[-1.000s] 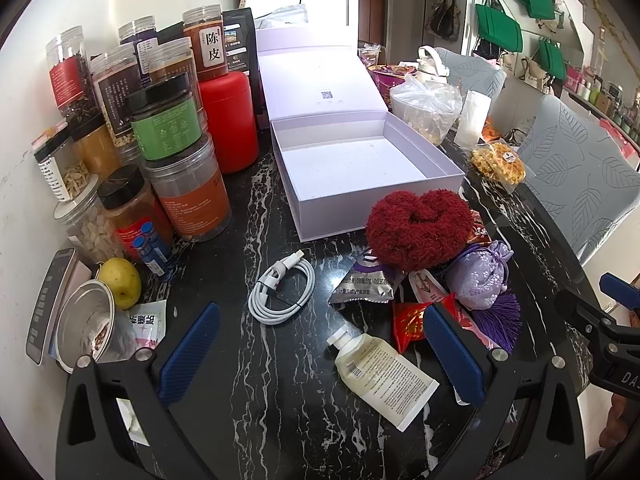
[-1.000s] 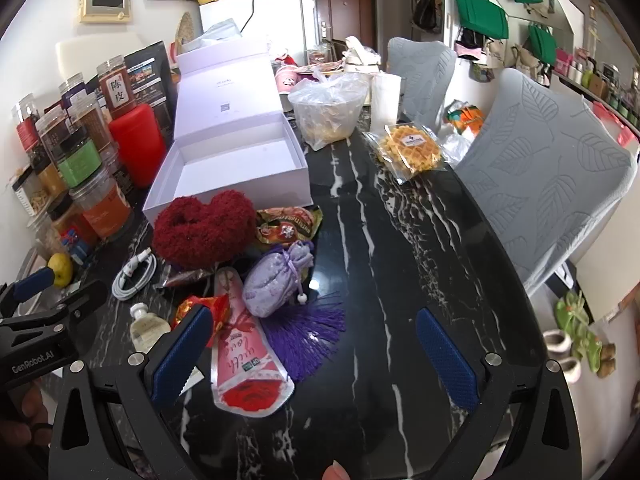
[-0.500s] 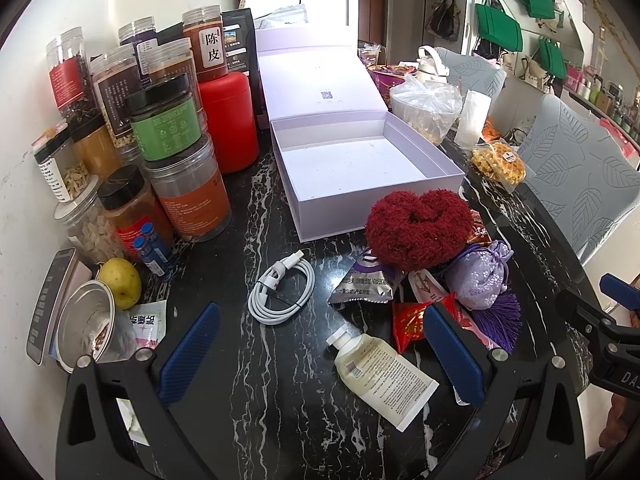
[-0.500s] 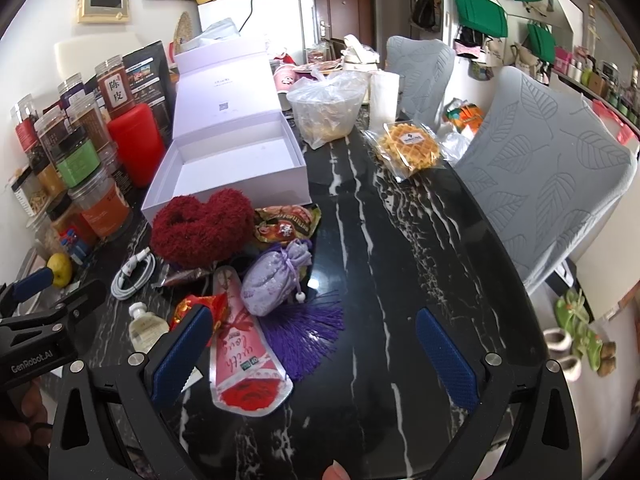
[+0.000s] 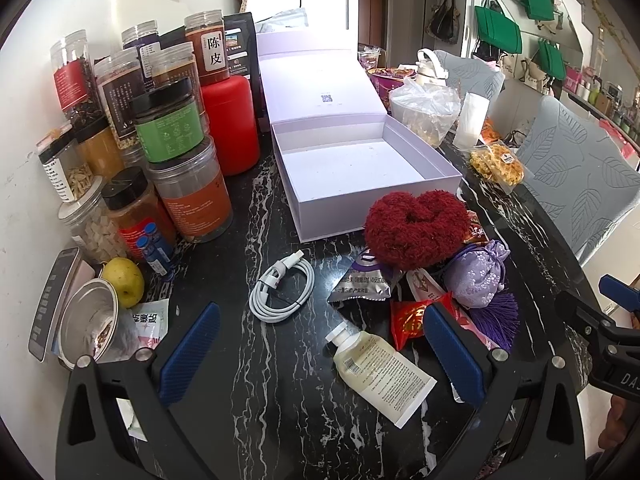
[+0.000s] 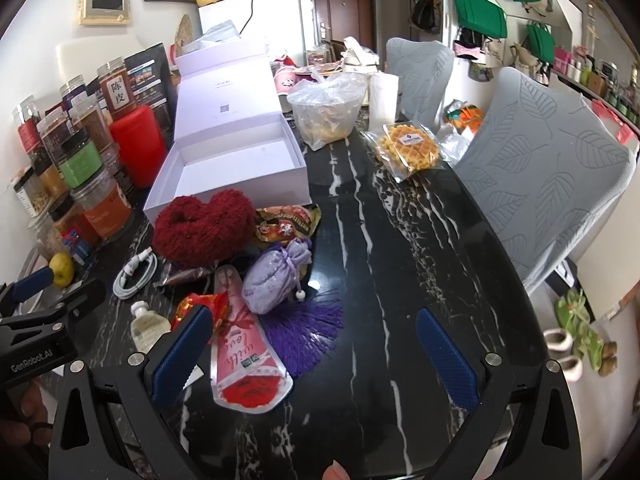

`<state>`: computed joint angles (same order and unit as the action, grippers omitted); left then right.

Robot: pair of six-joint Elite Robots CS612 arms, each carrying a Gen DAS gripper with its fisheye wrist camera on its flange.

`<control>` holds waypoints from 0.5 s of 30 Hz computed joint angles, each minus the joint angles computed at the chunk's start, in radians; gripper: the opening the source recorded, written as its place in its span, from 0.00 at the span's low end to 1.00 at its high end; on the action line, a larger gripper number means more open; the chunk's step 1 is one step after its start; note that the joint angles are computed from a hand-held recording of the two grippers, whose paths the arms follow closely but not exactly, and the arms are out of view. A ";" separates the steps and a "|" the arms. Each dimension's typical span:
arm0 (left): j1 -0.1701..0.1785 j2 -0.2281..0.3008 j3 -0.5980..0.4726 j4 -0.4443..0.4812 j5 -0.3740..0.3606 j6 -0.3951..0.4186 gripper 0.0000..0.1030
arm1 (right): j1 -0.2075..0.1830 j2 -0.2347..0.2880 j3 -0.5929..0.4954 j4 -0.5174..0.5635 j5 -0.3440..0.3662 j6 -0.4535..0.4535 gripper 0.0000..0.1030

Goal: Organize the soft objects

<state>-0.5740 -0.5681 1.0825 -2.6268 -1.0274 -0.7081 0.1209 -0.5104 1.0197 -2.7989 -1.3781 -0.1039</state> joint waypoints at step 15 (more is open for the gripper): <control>-0.019 -0.027 0.065 -0.029 0.033 -0.043 1.00 | -0.004 -0.025 0.056 -0.032 0.044 -0.010 1.00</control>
<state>-0.5933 -0.5955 1.1477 -2.6554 -0.9943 -0.7510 0.1173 -0.5356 1.0759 -2.8310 -1.3346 -0.1139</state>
